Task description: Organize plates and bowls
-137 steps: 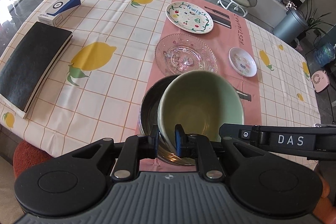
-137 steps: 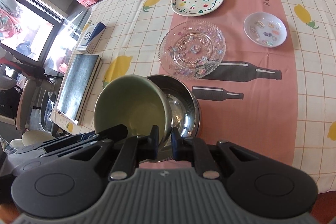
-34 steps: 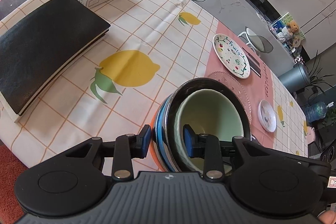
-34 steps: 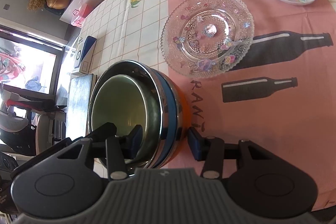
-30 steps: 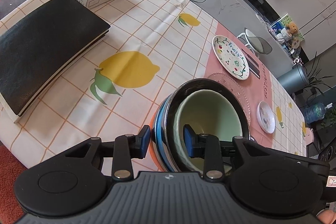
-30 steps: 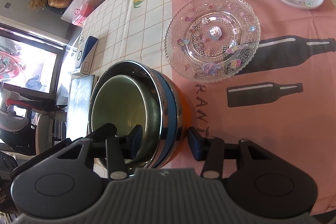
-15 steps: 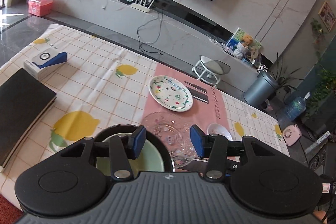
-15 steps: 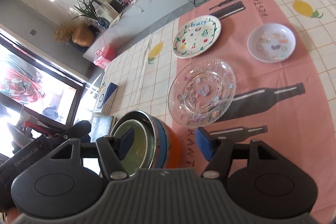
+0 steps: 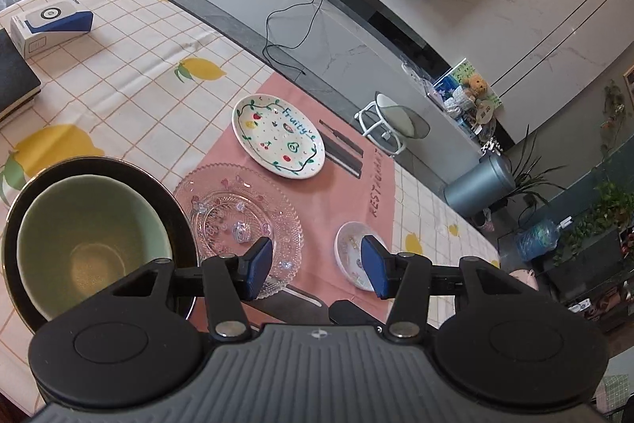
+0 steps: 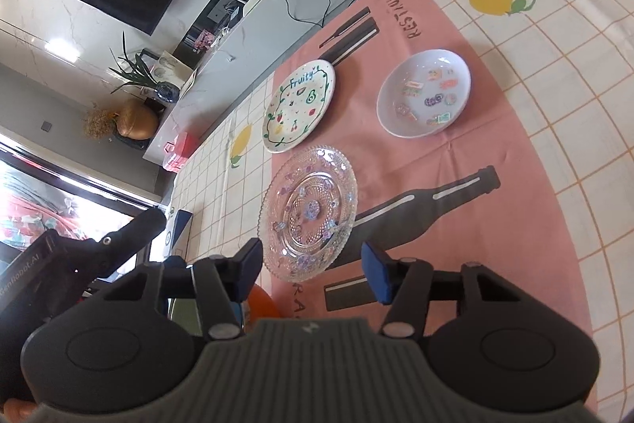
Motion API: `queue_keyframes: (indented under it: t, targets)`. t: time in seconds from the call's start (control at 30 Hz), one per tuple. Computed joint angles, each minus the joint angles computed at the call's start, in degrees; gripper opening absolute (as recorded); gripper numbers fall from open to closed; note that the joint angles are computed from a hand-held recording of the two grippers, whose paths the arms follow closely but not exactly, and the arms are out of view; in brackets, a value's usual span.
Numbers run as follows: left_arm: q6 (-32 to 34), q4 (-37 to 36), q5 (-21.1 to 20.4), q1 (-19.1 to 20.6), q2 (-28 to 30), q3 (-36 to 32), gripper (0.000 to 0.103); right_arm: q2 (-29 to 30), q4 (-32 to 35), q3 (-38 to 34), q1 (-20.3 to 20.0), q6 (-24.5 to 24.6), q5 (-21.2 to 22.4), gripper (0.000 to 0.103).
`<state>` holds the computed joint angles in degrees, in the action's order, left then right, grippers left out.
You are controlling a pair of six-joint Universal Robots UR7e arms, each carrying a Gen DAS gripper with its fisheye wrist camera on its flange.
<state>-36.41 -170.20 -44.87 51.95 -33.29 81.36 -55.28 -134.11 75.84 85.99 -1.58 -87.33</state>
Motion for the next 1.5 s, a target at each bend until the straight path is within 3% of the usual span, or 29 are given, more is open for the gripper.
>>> queue_keyframes:
  t: [0.23, 0.53, 0.73, 0.83, 0.9, 0.97, 1.2, 1.5]
  targets:
    - [-1.43, 15.48, 7.06, 0.53, 0.94, -4.98, 0.058, 3.11, 3.61, -2.44, -0.79, 0.49, -0.53, 0.045]
    - [-1.07, 32.73, 8.81, 1.47, 1.77, -12.18, 0.055, 8.65, 8.44, -9.29, -0.29, -0.39, -0.75, 0.044]
    - [0.25, 35.52, 7.84, 2.51, 2.95, -15.52, 0.055, 11.47, 9.40, -12.48, 0.02, -0.25, -1.86, 0.038]
    - [1.15, 34.86, 7.28, 2.72, 3.19, -15.83, 0.055, 11.87, 9.56, -12.85, -0.32, 0.47, -2.37, 0.028]
    - [1.26, 34.06, 7.06, 2.71, 3.25, -15.64, 0.055, 11.87, 9.26, -12.60, -0.65, 1.38, -2.61, 0.012]
    - [2.15, 32.39, 6.63, 2.57, 3.24, -15.15, 0.055, 11.64, 8.54, -11.97, -0.97, 2.27, -2.48, 0.005]
    - [3.60, 28.99, 5.70, 1.59, 2.72, -13.23, 0.055, 9.64, 6.74, -9.38, -0.72, 2.00, -4.07, 0.004]
    - [8.18, 24.48, -0.97, 0.21, 4.66, -11.26, 0.057, 2.67, 7.52, -3.67, -2.39, 1.31, -7.37, 0.004]
